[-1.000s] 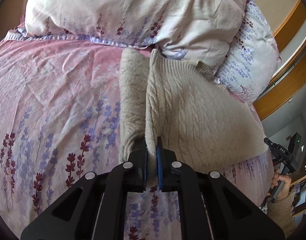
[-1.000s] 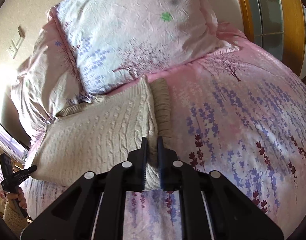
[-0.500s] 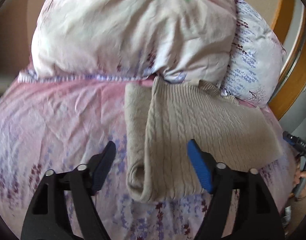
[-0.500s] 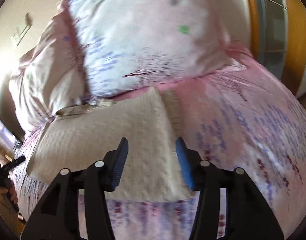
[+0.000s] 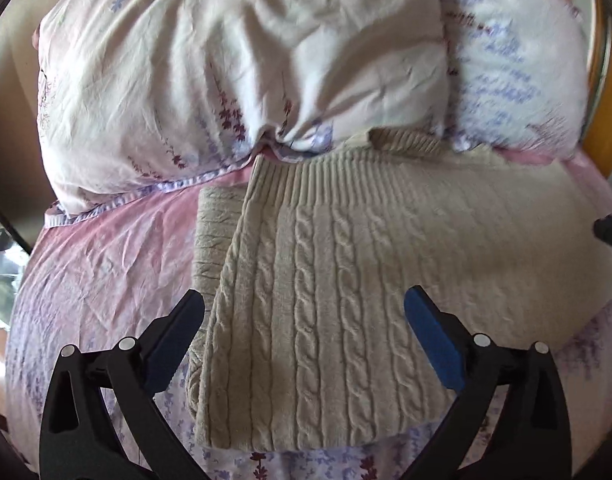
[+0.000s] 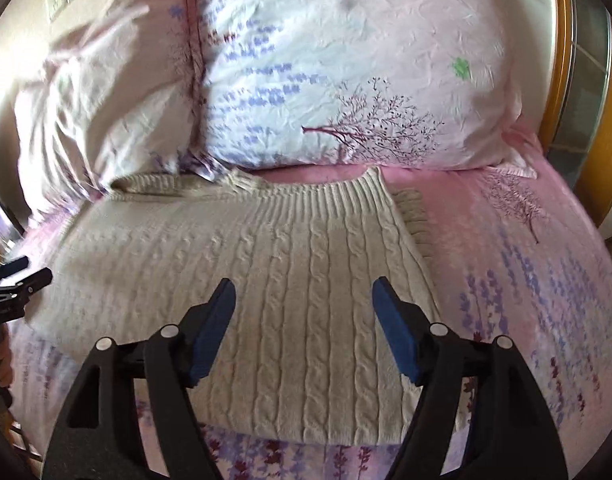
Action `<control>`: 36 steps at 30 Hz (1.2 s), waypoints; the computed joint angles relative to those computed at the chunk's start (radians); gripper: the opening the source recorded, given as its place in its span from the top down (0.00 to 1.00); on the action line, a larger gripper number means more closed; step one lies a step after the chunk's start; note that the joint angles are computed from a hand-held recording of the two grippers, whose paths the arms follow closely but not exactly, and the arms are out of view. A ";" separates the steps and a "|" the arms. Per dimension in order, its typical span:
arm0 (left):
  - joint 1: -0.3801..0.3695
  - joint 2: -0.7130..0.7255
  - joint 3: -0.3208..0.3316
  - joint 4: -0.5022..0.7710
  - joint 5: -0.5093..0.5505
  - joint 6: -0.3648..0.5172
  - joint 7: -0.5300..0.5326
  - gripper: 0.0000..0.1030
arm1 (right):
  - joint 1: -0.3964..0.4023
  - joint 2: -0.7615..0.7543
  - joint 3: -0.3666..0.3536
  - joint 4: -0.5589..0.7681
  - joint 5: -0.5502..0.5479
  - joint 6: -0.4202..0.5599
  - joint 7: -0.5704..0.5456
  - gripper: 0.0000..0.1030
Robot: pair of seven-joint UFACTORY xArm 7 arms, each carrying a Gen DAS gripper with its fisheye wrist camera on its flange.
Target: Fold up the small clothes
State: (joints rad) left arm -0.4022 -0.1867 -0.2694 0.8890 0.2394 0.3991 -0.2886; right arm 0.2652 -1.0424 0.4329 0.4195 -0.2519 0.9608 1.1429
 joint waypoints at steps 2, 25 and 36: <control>-0.004 0.022 0.000 0.009 -0.006 0.021 0.006 0.01 | -0.003 0.048 0.001 0.008 0.005 0.015 -0.011 0.31; 0.054 0.096 0.188 0.085 -0.798 0.153 0.496 0.01 | -0.068 0.324 0.013 0.118 -0.079 -0.187 0.076 0.19; 0.081 0.142 0.174 0.133 -1.200 0.278 0.750 0.34 | -0.038 0.399 0.010 0.155 -0.157 -0.156 0.136 0.11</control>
